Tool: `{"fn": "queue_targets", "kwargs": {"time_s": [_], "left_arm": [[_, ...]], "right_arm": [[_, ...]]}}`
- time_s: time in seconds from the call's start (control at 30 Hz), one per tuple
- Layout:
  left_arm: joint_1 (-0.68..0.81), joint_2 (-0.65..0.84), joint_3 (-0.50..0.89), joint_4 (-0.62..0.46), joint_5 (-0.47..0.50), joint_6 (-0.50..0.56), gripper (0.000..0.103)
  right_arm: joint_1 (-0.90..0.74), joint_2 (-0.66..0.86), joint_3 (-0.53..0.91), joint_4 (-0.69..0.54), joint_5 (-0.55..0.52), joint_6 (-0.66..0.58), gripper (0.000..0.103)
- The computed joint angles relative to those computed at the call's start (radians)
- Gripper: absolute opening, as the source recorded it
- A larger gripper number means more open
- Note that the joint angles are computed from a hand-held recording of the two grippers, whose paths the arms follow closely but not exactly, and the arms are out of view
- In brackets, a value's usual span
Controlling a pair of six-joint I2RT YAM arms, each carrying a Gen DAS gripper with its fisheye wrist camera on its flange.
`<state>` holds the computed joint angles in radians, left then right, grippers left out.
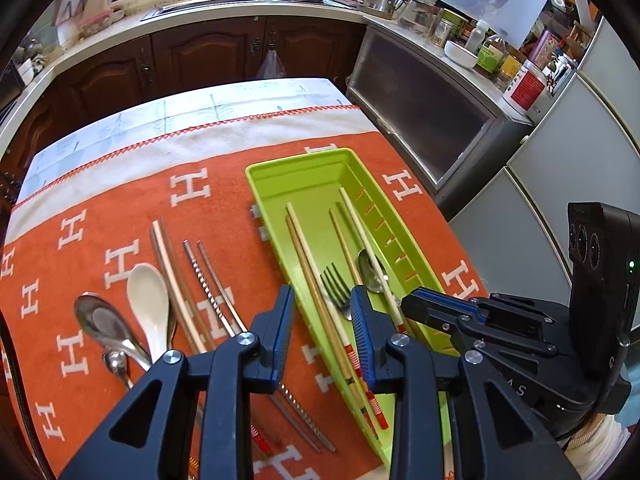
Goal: Organize utensils
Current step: 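Open both tools over the green tray and move back to the utensils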
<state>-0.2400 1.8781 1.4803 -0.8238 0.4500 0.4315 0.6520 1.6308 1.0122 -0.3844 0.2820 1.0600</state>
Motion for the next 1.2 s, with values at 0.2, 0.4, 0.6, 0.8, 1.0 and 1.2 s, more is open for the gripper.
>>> {"fn": "queue_targets", "kwargs": {"time_s": [0.2,0.4,0.6,0.8,1.0,1.2], "left_arm": [[0.036,-0.050,-0.046,0.006,-0.016,0.006,0.028],[0.092,-0.077,-0.074,-0.005,-0.014,0.026,0.028],[0.156,-0.090,-0.095,-0.002,-0.010,0.053,0.029],[0.215,-0.084,-0.095,-0.007,0.005,0.076,0.029],[0.267,-0.060,-0.086,-0.015,0.006,0.092,0.029],[0.314,-0.026,-0.069,-0.024,0.005,0.099,0.030]], "right_arm": [[0.030,0.001,0.013,-0.013,-0.003,0.028,0.007],[0.060,0.019,0.045,-0.029,-0.001,0.046,0.007],[0.092,0.057,0.106,-0.054,0.007,0.052,0.007],[0.106,0.102,0.169,-0.085,0.004,0.042,0.007],[0.120,0.152,0.250,-0.126,0.007,0.033,0.007],[0.127,0.197,0.311,-0.152,0.001,0.021,0.007]]}}
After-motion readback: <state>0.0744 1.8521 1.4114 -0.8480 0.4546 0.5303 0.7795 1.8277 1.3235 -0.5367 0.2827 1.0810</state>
